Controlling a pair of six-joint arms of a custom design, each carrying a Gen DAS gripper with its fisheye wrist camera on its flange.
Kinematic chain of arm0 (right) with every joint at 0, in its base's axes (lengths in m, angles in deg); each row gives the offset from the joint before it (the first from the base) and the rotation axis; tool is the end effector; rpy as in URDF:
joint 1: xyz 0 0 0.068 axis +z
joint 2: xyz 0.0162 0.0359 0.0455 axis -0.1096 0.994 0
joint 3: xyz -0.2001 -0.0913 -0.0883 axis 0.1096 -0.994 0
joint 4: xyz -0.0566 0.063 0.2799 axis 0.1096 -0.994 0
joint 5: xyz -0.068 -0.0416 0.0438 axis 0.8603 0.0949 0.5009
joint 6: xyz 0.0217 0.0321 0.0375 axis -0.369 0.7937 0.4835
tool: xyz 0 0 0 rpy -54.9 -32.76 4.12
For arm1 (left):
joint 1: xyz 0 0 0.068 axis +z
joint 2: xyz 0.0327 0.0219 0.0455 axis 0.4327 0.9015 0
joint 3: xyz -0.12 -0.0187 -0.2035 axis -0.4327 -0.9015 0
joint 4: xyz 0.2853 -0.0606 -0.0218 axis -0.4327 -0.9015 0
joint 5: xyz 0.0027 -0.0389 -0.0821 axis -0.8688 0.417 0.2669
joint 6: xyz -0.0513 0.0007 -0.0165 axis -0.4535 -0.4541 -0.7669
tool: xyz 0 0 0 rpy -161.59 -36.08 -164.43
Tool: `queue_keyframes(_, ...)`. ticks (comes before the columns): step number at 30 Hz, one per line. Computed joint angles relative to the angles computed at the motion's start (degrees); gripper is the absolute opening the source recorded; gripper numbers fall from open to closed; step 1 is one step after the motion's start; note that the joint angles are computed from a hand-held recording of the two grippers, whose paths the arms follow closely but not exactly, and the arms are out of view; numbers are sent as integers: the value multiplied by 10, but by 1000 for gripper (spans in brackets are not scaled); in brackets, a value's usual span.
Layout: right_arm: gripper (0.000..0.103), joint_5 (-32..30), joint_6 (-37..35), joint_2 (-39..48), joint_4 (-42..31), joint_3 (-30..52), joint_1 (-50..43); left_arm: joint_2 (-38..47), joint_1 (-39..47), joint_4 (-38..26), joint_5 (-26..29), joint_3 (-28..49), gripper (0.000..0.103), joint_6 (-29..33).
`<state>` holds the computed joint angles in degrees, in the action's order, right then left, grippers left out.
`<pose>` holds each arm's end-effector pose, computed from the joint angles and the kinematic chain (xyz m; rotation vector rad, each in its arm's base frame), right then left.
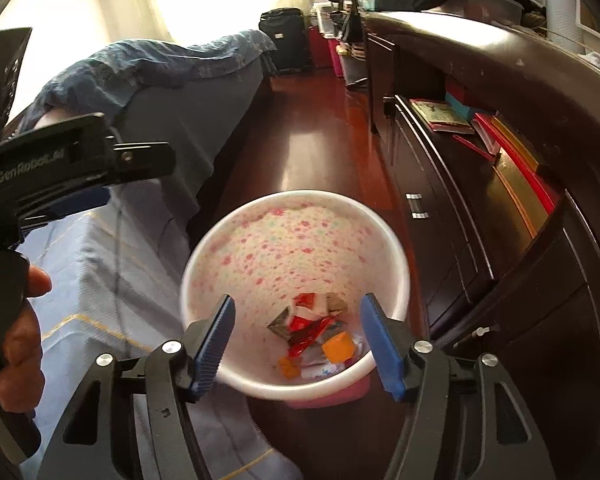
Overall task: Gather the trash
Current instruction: 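Carry wrapper and sponge to the wastebasket and open both tools to drop them, then grasp the beige square tray with the left tool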
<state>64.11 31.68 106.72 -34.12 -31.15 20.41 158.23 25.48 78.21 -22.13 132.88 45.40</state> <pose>0.2589 0.1247 0.0785 0.0973 2.4782 0.2404 0.3501 -0.0103 0.1125 0.1875 2.4621 -0.3043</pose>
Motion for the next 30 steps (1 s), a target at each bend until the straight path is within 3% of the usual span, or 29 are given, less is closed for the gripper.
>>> queue_keyframes(8, 78, 12, 25, -69, -56, 3, 94, -177, 108, -55, -6, -111, 99, 58)
queue_keyframes(15, 80, 20, 31, -60, -75, 44, 208, -310, 287, -126, 27, -182, 99, 158)
queue_keyframes(21, 80, 23, 31, -28, -83, 85, 276, -279, 473, -171, 80, -168, 99, 283)
queue_keyframes(27, 80, 28, 50, -27, -90, 96, 293, -238, 536, -152, 76, -177, 97, 414)
queue_keyframes(28, 80, 30, 53, -29, -94, 97, 294, -238, 534, -142, 75, -183, 96, 420)
queue_keyframes(30, 80, 34, 58, -33, -101, 99, 296, -221, 526, -129, 71, -182, 79, 438)
